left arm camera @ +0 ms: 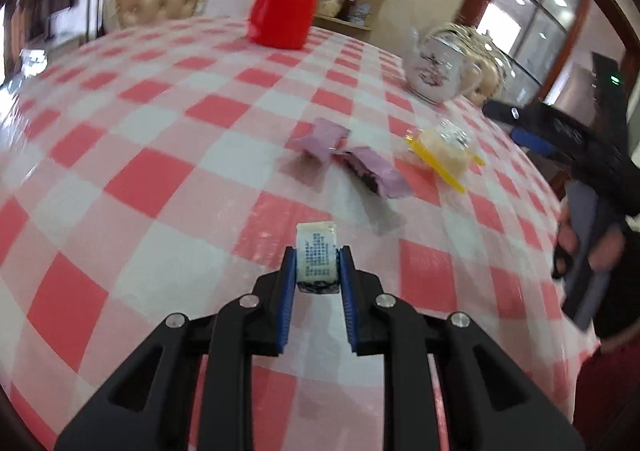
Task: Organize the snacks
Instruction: 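Grasp the clear bread bag with the right gripper, then carry the bread bag to the clear box and release it from the right gripper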
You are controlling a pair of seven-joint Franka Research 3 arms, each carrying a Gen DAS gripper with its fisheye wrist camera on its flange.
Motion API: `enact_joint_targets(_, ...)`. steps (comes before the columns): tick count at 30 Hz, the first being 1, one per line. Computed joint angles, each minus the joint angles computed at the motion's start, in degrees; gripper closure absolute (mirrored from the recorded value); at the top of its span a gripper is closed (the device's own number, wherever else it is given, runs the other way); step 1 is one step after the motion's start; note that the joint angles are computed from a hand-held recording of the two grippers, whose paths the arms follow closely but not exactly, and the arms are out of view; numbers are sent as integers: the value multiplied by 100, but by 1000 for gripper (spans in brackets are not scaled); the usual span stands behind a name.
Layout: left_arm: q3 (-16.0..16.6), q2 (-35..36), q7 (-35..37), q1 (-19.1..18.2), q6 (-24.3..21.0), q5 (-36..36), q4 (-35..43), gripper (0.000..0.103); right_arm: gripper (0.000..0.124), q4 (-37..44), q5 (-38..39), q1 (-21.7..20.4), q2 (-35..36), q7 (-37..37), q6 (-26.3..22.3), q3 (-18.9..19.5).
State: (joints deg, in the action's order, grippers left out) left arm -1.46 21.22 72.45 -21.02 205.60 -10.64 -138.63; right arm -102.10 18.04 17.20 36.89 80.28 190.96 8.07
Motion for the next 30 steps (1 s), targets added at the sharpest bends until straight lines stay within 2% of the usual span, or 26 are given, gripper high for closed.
enact_joint_targets(1, -39, 7, -59, 76, 2, 64, -1, 82, 37, 434, -77, -149, 210, -2, -446, 103)
enact_joint_targets(4, 55, -5, 13, -36, 28, -49, -19, 82, 37, 1538, -57, 118, 796, 338, -1634, -364)
enact_joint_targets(5, 145, -16, 139, -175, 27, -189, -18, 82, 37, 1794, 7, 91, 949, 256, -1977, -332)
enact_joint_targets(6, 166, -18, 198, -217, 31, -250, -17, 82, 36, 2050, -1, 217, 1103, 258, -2375, -501)
enact_joint_targets(7, 161, -22, 232, -220, 33, -271, -19, 82, 36, 2120, -411, 500, 1187, 613, -2496, -870)
enact_joint_targets(11, 32, -18, 195, -68, -20, -146, 9, 82, 38, 1728, -1379, 1343, 1245, 1021, -2103, -1789)
enact_joint_targets(12, 9, -17, 178, -41, -43, -97, 15, 82, 43, 1607, -1350, 1374, 1201, 1035, -1921, -1821)
enact_joint_targets(14, -7, -17, 149, -11, -43, -30, 16, 82, 55, 1435, -1281, 1234, 1091, 1098, -1769, -1641)
enact_joint_targets(18, -117, -4, -72, 187, -51, 208, 9, 82, 61, 974, -1188, 1408, 878, 1374, -1440, -1811)
enact_joint_targets(24, 47, -17, 45, -19, -38, 42, 3, 82, 63, -469, -671, 1159, 99, 1287, -359, -1349)
enact_joint_targets(26, 71, -18, 101, -69, -46, 1, 9, 82, 63, -1002, -532, 854, -232, 1145, 26, -947)
enact_joint_targets(28, 82, -20, 152, -102, -42, -32, 8, 82, 63, -1395, -420, 688, -487, 1018, 298, -709)
enact_joint_targets(30, 75, -27, 172, -97, -42, -40, 2, 82, 63, -1866, -437, 304, -764, 941, 658, -254)
